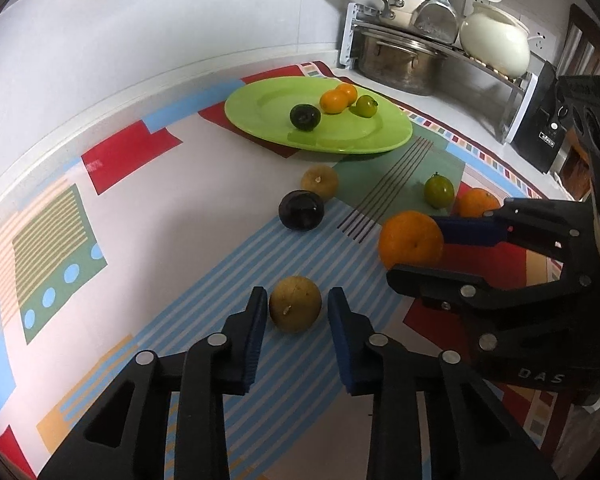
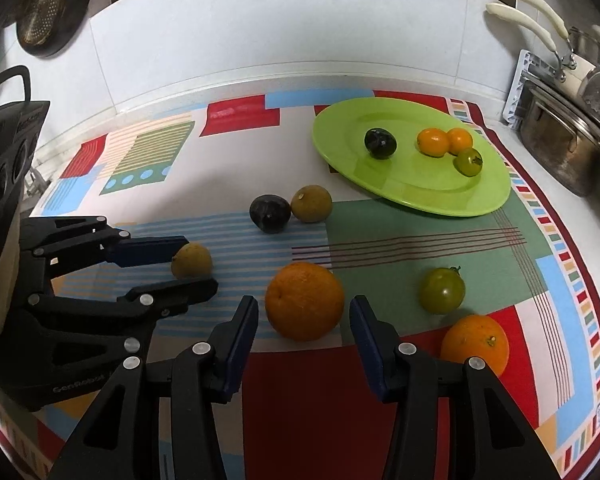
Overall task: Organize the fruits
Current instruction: 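Grasp a brown round fruit with the left tool while the right tool grasps a large orange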
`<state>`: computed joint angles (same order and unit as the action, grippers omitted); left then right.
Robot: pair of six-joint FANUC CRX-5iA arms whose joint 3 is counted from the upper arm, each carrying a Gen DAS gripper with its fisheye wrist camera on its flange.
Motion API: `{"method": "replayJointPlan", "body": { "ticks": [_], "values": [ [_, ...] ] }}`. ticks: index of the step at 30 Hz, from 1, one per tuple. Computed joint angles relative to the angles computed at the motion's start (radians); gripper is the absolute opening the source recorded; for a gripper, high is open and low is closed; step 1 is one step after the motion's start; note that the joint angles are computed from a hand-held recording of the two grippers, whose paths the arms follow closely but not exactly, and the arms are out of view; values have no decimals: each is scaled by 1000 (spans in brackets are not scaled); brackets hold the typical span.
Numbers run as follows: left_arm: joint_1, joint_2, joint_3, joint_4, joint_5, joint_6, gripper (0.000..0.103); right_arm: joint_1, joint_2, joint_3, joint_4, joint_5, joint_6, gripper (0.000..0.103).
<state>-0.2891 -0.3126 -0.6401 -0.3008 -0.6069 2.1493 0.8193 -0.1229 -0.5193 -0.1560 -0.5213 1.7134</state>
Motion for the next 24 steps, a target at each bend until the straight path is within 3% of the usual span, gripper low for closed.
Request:
{"method": "replayJointPlan", "body": {
  "ticks": [2,7,24],
  "values": [
    [1,1,1,1,-1,0,28,1,1,-1,5,3,-7,42],
    [8,-3,-3,22,-1,-4,27,-7,2,10,-18,-13,2,41],
    [-115,-48,83,-141,-117,193,27,-5,-97,-18,2,-4,-50,41]
  ]
}}
